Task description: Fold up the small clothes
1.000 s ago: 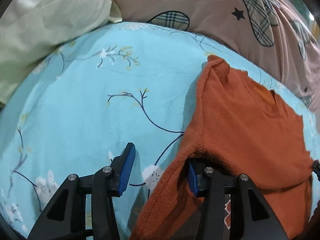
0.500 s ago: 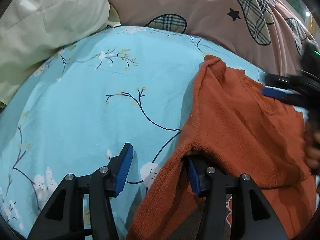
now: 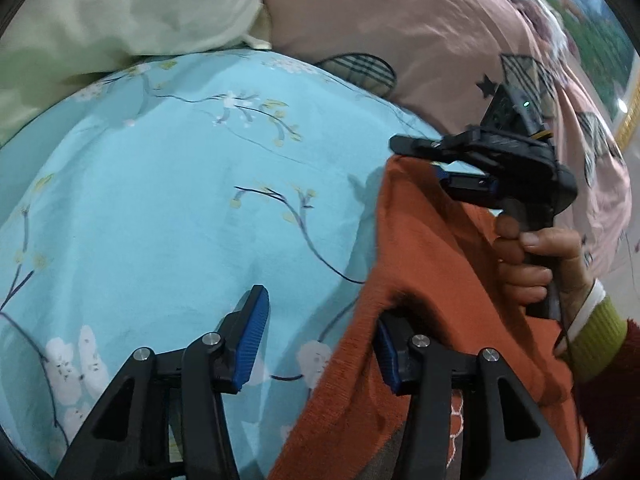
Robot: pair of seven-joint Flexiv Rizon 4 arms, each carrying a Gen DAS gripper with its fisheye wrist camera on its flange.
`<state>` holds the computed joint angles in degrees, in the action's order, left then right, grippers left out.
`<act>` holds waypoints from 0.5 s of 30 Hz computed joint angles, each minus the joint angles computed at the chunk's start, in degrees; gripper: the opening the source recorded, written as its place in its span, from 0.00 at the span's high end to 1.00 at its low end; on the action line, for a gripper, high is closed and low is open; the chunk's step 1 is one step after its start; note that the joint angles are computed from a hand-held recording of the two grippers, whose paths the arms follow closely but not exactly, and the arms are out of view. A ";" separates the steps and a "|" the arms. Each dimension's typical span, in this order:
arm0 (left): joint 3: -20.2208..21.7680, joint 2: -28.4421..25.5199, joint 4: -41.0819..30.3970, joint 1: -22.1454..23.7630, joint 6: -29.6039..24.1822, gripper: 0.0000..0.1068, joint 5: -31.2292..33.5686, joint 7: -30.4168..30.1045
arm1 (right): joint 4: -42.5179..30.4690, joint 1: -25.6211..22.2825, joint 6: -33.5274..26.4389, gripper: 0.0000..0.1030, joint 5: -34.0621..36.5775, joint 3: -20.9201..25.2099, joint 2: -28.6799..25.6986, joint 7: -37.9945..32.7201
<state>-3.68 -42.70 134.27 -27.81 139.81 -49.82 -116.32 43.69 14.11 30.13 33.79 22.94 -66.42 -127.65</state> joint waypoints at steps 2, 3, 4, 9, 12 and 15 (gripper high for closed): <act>-0.15 -0.12 0.56 0.38 1.01 0.53 0.35 -1.96 | 0.89 -0.39 3.23 0.71 1.83 0.22 -0.06 2.45; -0.21 -0.08 0.82 0.34 1.35 0.53 0.31 -2.54 | 1.77 -0.43 4.56 0.71 2.05 0.19 0.35 2.70; -0.22 -0.01 0.91 0.29 1.40 0.53 0.25 -2.66 | 4.04 -0.16 7.42 0.70 1.96 -0.20 1.64 2.31; -0.63 1.48 2.09 1.88 -0.28 0.53 2.98 -4.11 | 18.38 -3.05 19.66 0.69 0.91 0.35 10.53 -2.12; -0.56 3.71 3.71 1.06 -2.55 0.52 2.50 -4.17 | 29.34 -7.62 26.77 0.66 2.19 1.24 17.49 -5.83; 0.10 5.99 4.75 -3.07 -4.72 0.47 -3.85 -1.09 | 37.69 -13.06 31.84 0.60 4.07 2.59 22.58 -8.62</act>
<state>-3.58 -36.71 139.02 -30.88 135.09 -53.67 -117.40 81.38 1.06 61.97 37.87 25.54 -43.84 -136.27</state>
